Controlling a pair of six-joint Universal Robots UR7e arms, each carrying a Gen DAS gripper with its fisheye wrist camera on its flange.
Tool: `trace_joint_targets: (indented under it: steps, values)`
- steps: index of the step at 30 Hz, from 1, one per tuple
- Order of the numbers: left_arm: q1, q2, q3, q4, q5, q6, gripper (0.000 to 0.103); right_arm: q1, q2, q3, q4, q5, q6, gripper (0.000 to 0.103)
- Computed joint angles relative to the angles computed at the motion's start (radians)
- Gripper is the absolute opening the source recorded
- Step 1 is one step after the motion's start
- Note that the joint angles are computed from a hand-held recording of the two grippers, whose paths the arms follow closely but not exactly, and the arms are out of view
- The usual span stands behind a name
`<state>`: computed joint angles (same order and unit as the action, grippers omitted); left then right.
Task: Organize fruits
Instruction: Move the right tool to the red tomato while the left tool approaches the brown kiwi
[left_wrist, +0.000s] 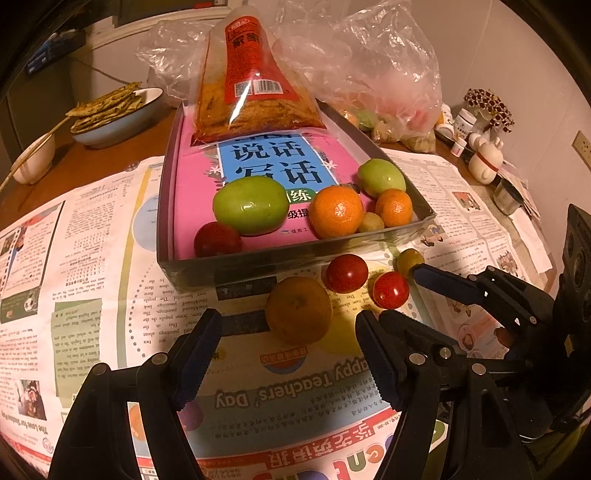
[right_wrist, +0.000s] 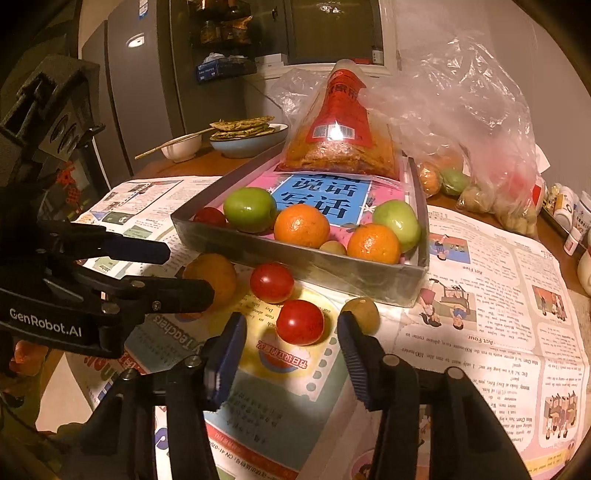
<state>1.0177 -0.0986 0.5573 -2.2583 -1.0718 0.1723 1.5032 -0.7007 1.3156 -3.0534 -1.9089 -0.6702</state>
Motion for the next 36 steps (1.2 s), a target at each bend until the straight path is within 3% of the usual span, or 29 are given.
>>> trace_joint_targets:
  steps: [17,24,36]
  values:
    - [0.009,0.037,-0.063,0.031,-0.014,-0.012,0.076,0.004,0.056,-0.061,0.019,-0.04,-0.045,0.03]
    - [0.012,0.053,-0.093,0.048,-0.024,-0.024,0.076,0.001,0.046,-0.046,0.017,-0.027,-0.04,0.03]
    - [0.015,0.084,-0.152,0.085,-0.052,-0.02,0.051,-0.003,0.014,-0.017,0.02,0.005,-0.018,0.03]
